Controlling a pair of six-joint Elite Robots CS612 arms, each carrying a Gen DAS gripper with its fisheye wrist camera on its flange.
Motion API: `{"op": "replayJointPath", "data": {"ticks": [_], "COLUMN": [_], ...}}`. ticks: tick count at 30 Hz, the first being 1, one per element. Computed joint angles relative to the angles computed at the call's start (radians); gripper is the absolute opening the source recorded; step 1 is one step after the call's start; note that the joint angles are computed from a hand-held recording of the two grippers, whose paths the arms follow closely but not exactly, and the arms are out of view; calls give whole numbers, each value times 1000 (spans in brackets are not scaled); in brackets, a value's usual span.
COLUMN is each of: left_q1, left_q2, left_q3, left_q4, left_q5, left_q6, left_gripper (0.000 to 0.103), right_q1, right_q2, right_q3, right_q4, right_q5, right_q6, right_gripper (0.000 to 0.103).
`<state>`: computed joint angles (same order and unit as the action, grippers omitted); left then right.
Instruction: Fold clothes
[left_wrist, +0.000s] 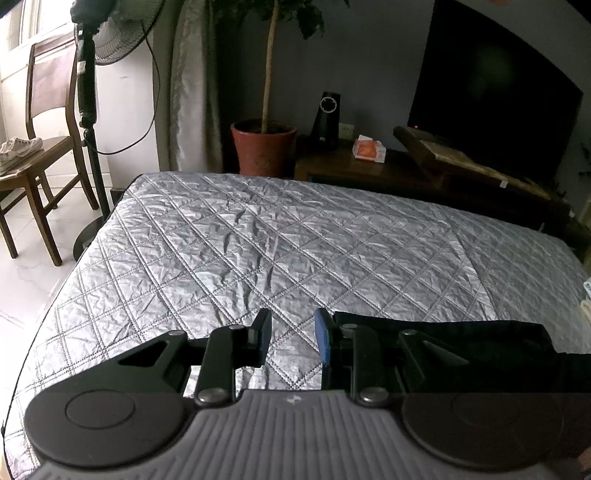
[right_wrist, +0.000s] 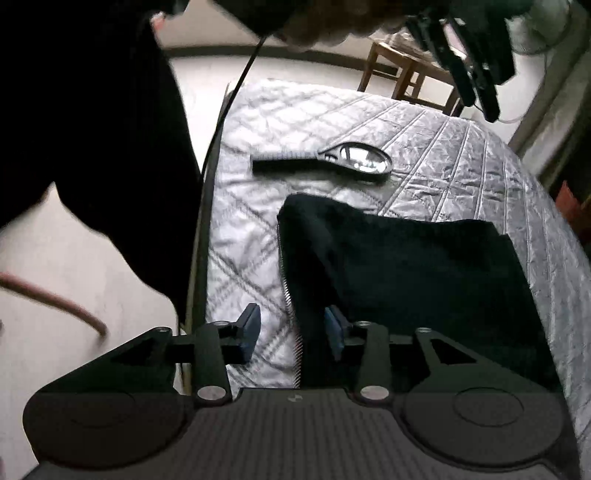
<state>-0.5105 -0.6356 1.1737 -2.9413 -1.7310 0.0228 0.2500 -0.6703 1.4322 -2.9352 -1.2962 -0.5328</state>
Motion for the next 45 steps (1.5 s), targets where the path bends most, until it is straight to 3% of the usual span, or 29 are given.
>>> {"op": "replayJointPath", "data": {"ticks": [3,6,8,12,16,19,20,24,28,31,37,39,41,45], "left_q1": [0,1,1,0,0,1,1,0,-4,-7,-17,-20,-22,-26], "left_q2": [-1,-1,0,0,0,1,0,-3,-11,-21,-48,-55,-61,-66], "left_q3": [1,1,0,-1,0,-3,-3,-6,1,11,56,67,77,91], "left_q4": [-1,-3,-3,2,0,3,6,37,86,130,199,210,217,219], "left_q5": [3,7,8,7,11,21,31,28,-29,-97,-225,-240,-246,-228], "left_q6": [0,-1,-3,7,8,1,5,30,92,193,417,459,494,541], "left_gripper": [23,23,23,23,24,24,24,26,27,33,33,33,33,33], "right_q1": [-8,-28,-26,-8,16,-6,-14,-59,-103,-125,-130,-125,-127,-138], "right_q2": [6,19,34,69,93,85,82,81,104,134,185,195,201,201], "right_q3": [-6,-18,-38,-102,-143,-115,-110,-132,-209,-281,-379,-393,-392,-369], "right_q4": [-45,-118,-153,-95,-28,-123,-144,-160,-90,12,175,197,164,40], "right_q5": [10,63,37,25,-53,-27,-41,-127,-130,-94,-30,-27,-5,33], "right_q6": [92,256,307,288,277,404,438,544,602,603,515,464,459,531], "right_gripper": [45,48,53,53,57,63,70,71,72,75,76,69,18,9]}}
